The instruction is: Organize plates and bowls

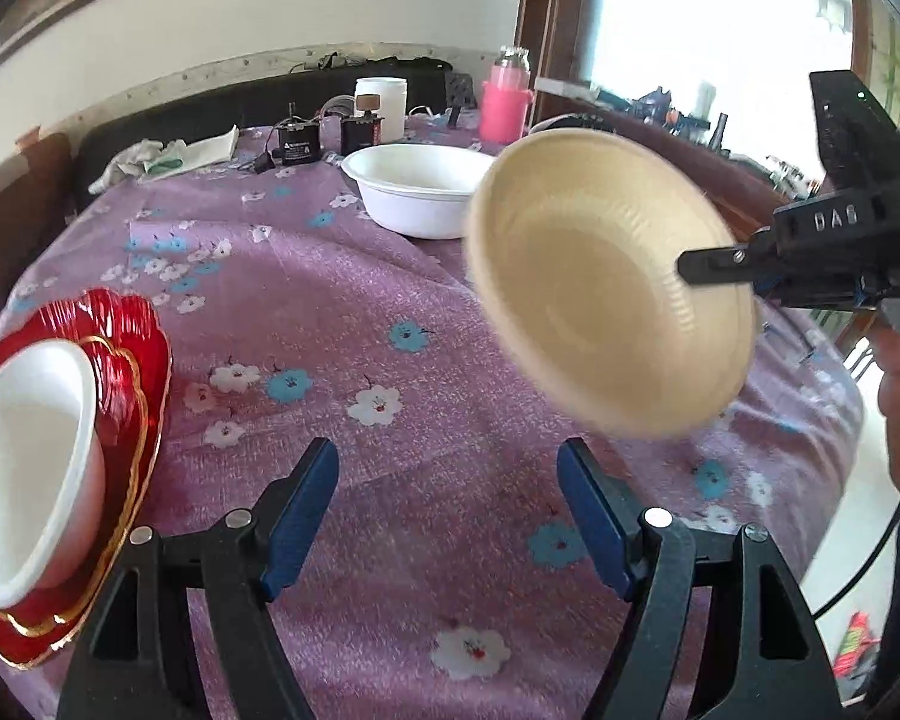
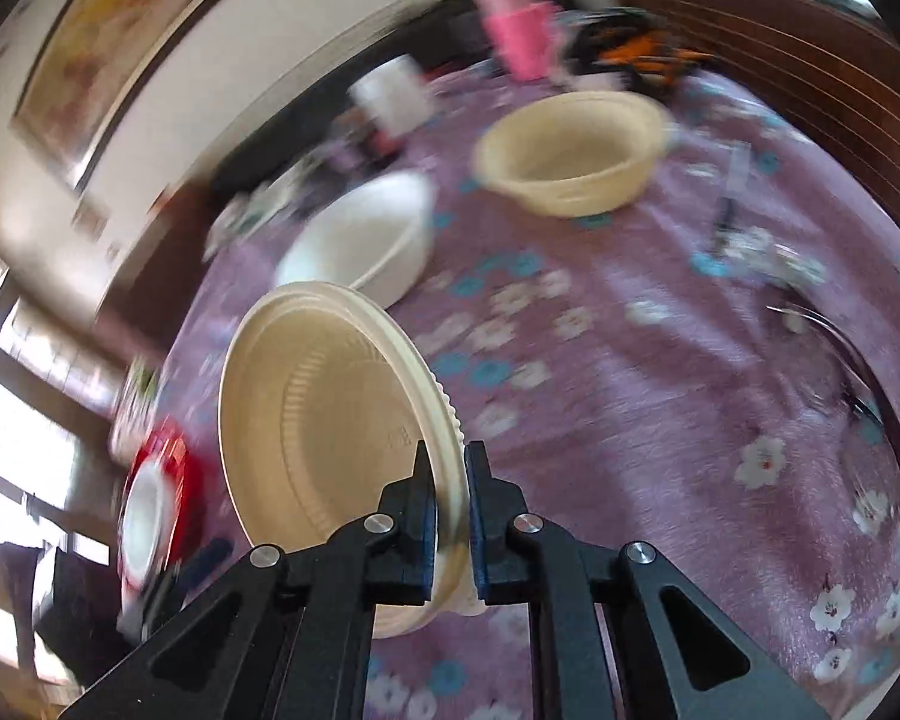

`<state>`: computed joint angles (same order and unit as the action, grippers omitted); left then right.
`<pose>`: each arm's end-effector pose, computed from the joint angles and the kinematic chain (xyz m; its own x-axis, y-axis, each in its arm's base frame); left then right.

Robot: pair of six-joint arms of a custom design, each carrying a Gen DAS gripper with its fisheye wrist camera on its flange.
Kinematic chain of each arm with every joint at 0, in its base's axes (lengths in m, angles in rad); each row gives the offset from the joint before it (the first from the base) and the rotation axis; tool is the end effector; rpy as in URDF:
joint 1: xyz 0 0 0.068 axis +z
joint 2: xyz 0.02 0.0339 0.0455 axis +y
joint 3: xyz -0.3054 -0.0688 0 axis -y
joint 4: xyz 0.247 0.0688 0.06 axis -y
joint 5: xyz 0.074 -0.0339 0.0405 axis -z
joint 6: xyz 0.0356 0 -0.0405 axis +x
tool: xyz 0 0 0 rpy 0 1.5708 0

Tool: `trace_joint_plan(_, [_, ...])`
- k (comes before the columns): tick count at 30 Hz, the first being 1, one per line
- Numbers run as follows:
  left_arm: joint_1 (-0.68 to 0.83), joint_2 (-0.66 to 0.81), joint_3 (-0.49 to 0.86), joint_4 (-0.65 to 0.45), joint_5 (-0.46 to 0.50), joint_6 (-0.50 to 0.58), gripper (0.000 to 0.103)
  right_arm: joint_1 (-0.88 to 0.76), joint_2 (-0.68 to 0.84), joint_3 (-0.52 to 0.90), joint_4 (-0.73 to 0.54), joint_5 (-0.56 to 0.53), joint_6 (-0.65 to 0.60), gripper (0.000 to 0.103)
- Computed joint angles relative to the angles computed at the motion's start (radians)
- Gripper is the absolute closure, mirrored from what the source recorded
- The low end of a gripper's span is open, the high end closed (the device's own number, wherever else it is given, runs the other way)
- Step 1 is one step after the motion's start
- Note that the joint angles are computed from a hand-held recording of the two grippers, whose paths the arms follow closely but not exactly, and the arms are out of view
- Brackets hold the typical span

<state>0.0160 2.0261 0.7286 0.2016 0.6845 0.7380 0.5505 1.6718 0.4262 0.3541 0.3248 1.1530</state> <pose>0.3255 -0.0173 0.0758 -0.4717 0.5138 -0.7166 0.8030 0.5861 -0.1084 0.2226 0.1233 0.1186 -0.5660 0.6689 -0.4818 0.4742 0.7423 0.4735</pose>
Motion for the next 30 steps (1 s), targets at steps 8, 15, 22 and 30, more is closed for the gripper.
trace_joint_plan(8, [-0.011, 0.008, -0.014, 0.006, -0.030, 0.026, 0.028, -0.011, 0.085, 0.162, -0.187, 0.111, -0.115, 0.088])
trace_joint_plan(15, [-0.009, 0.011, 0.001, -0.037, -0.023, 0.048, 0.028, 0.061, -0.008, 0.056, -0.158, 0.231, 0.045, 0.083])
trace_joint_plan(22, [0.003, -0.019, 0.064, -0.202, -0.008, 0.050, 0.028, 0.161, -0.035, -0.046, -0.087, 0.216, 0.269, 0.083])
trace_joint_plan(30, [-0.065, -0.034, 0.238, -0.388, -0.014, -0.079, 0.028, 0.167, 0.026, -0.081, 0.057, 0.146, 0.300, 0.083])
